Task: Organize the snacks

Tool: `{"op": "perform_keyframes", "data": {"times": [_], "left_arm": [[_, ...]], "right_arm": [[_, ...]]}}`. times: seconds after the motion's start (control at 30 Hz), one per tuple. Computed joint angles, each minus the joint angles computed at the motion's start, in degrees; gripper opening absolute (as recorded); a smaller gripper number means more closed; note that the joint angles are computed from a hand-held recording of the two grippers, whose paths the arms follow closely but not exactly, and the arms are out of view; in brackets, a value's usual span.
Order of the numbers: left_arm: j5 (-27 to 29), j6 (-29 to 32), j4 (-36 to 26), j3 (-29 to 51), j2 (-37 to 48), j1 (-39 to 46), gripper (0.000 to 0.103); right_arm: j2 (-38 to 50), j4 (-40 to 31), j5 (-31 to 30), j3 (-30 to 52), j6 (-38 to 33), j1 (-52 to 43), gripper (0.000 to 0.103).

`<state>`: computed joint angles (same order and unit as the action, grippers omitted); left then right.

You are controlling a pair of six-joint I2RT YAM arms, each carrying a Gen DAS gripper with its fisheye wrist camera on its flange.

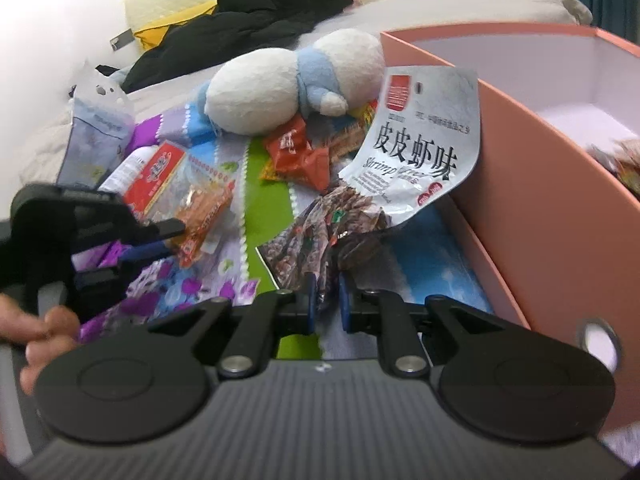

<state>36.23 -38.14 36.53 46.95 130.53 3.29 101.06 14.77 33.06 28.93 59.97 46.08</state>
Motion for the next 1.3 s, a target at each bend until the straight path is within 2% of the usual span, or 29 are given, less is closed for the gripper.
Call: {"op": "perform_keyframes", "data": {"times": [0.3,0.53,0.7,0.8,0.97,1.07,1.17,1.2,1.27,1.3], "left_arm": [[3.21,6.92,0.3,-16.3,-11.37,5.21,0.015],[4.13,15.0,-4.45,-27.73,-23.51,8.19,0.015],[5.45,22.71,-10.04,-34.65,-32.24,11.11,0.015],[8.51,29.84,-16.89,-37.14,-36.47,14.79,0.015],[7.1,46.93,-36.26,-37.64,-47.3,21.44,0.015],[5.78,54.69,-42.66,-36.42,-48.48,25.63,0.015],[6.29,58.01,-44.7,-34.83,-46.67,27.7,0.017],[5.64,57.7,-44.16,-35.12,-47.38,27.9,0.02],[3.17,55.12,-43.73,-34.72,-47.5,27.13,0.038],[1.59,52.69,-43.43,-34.49,-47.74,26.12,0.062]], "right_arm": [[-7.15,-8.71,1.94,-2.28,5.31,7.66,0.015],[-13.74,-17.62,3.04,-4.18,11.46,15.89,0.014],[-18.34,-22.73,4.21,-6.1,15.99,22.24,0.014],[-21.63,-25.94,4.48,-7.55,19.92,26.05,0.014],[-26.28,-31.02,4.93,-9.28,25.1,31.74,0.014],[-27.74,-32.21,4.7,-10.54,27.46,33.69,0.015],[-27.84,-33.09,3.93,-11.4,29.68,34.24,0.017],[-27.9,-33.02,3.38,-11.65,30.05,33.95,0.017],[-27.95,-33.5,2.63,-11.79,31.03,33.56,0.019],[-27.55,-34.35,2.79,-11.48,31.9,33.62,0.025]]}}
